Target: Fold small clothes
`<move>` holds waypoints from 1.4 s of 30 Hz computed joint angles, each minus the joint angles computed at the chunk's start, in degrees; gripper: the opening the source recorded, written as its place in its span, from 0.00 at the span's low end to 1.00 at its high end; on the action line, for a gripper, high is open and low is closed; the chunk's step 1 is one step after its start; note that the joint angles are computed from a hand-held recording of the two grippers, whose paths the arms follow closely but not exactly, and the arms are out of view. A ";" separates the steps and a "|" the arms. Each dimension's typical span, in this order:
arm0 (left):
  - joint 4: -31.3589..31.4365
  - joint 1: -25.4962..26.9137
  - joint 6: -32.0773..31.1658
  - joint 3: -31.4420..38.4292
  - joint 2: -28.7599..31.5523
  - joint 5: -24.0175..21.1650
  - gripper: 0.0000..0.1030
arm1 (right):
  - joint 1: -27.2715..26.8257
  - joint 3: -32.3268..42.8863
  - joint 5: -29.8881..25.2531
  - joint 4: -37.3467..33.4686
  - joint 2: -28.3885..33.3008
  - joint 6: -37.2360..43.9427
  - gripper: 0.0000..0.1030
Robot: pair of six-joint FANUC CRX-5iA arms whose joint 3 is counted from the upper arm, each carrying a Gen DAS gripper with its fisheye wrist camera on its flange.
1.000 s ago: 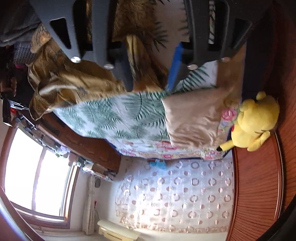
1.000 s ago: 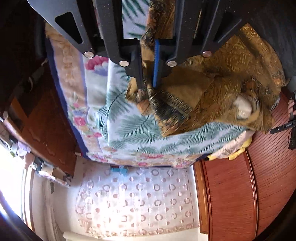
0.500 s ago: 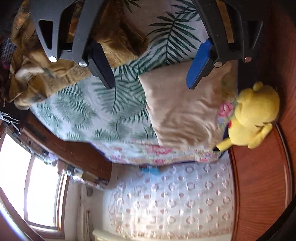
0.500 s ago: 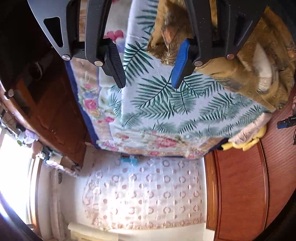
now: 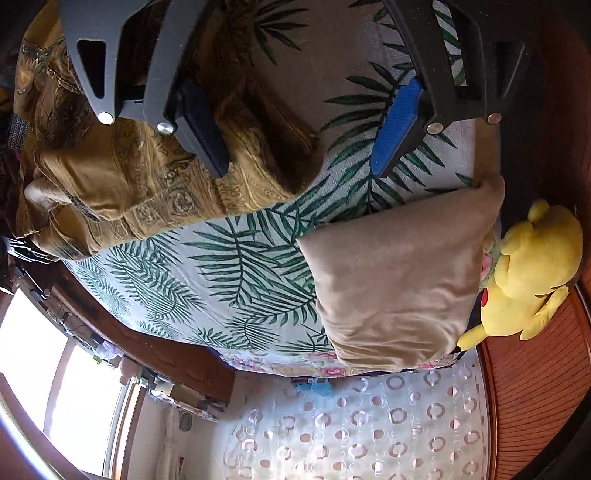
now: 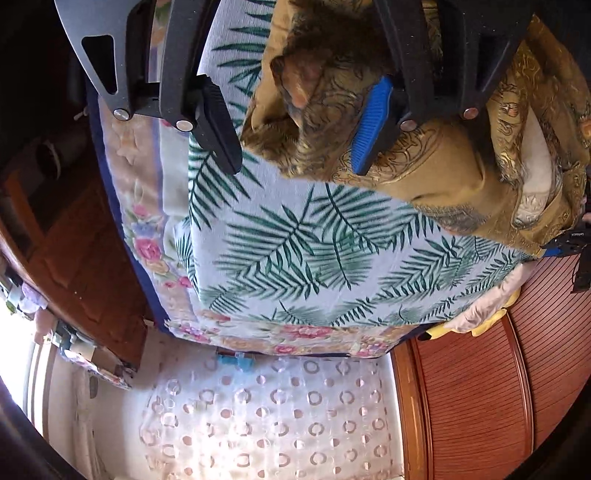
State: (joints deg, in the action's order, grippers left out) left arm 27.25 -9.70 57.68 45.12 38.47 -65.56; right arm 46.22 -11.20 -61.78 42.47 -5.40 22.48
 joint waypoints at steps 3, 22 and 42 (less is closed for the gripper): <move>-0.40 -0.06 0.67 1.12 0.64 -1.05 0.77 | -0.29 -0.75 0.25 -1.67 -0.38 -0.05 0.67; 3.30 -1.14 -5.20 -3.47 -2.65 1.04 0.10 | 1.02 1.04 0.64 -5.53 0.41 5.80 0.15; 33.32 1.57 -21.91 -7.45 -14.36 15.88 0.10 | 16.58 12.65 -9.69 27.27 -4.08 2.85 0.12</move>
